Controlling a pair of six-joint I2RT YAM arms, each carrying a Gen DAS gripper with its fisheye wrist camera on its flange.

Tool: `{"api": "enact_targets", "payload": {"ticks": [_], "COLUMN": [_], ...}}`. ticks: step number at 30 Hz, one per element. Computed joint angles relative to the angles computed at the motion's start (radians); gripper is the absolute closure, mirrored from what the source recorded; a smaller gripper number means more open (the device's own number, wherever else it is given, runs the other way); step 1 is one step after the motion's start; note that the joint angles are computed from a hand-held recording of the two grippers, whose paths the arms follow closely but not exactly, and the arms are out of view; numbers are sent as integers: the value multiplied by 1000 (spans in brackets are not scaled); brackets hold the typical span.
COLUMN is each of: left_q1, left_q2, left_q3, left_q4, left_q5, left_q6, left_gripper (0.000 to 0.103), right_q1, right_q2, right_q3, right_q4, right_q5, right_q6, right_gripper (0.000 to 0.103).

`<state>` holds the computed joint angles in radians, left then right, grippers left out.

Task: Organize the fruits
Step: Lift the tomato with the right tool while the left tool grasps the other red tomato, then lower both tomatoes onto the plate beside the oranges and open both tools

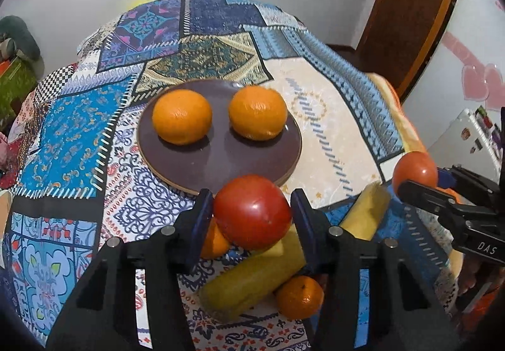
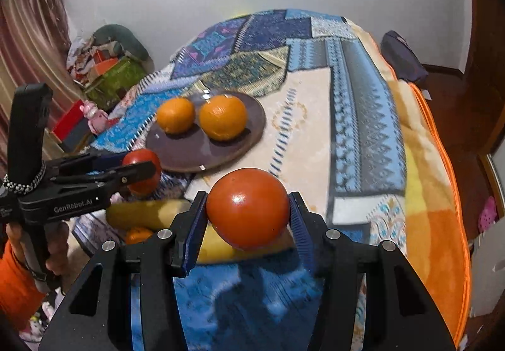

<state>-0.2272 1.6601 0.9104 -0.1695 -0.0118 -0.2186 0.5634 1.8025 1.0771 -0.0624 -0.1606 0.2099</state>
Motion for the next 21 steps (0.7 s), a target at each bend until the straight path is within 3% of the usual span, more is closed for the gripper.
{"api": "enact_targets", "payload": {"ticks": [10, 21], "left_q1": [81, 164], "left_q2": [-44, 11], "left_q3": [37, 93], "left_q4": [-22, -27], "left_q5": [-1, 32], "left_q6": [32, 82], "left_gripper": [52, 52], "right_q1": [54, 100], "right_q2": [115, 309], "right_q3": [165, 419], "right_q4": [-11, -116], "right_q5": [-1, 11], "right_q6": [-7, -47], "right_gripper": [56, 56]}}
